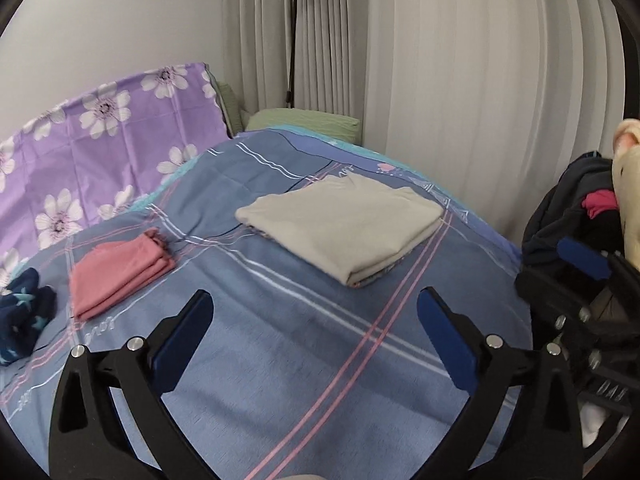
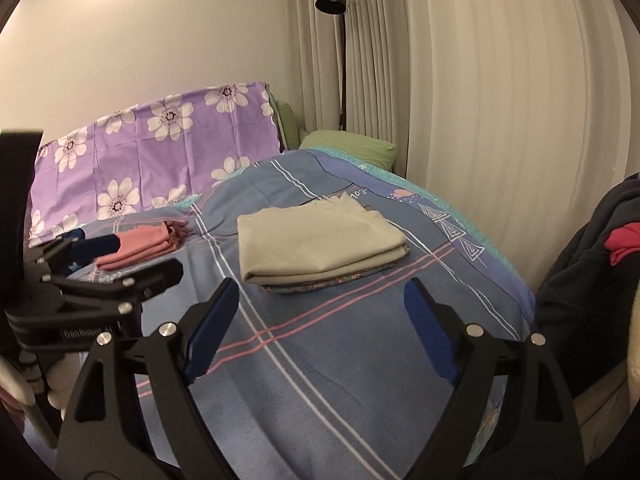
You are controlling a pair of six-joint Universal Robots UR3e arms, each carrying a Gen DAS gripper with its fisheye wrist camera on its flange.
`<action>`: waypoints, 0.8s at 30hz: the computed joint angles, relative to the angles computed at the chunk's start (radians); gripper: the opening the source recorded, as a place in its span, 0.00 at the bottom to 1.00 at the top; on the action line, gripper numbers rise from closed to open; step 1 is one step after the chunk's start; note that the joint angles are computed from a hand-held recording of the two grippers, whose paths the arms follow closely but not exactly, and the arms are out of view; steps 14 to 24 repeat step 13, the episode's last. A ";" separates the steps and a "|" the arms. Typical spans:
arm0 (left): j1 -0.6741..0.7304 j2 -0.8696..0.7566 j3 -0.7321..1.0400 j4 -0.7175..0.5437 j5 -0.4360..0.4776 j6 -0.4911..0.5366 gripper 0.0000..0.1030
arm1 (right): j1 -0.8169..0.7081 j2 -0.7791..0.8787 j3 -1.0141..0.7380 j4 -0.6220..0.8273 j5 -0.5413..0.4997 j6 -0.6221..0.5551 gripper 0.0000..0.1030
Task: Fold small clothes
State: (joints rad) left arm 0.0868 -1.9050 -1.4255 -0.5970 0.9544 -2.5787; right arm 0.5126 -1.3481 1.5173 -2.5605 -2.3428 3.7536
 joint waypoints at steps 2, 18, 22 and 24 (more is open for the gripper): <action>0.019 0.043 -0.042 -0.018 -0.004 0.019 0.99 | 0.020 -0.016 0.005 0.018 -0.011 0.019 0.84; 0.109 0.249 -0.245 0.000 -0.044 0.070 0.99 | 0.059 -0.047 0.007 0.061 -0.011 0.046 0.86; 0.109 0.249 -0.245 0.000 -0.044 0.070 0.99 | 0.059 -0.047 0.007 0.061 -0.011 0.046 0.86; 0.109 0.249 -0.245 0.000 -0.044 0.070 0.99 | 0.059 -0.047 0.007 0.061 -0.011 0.046 0.86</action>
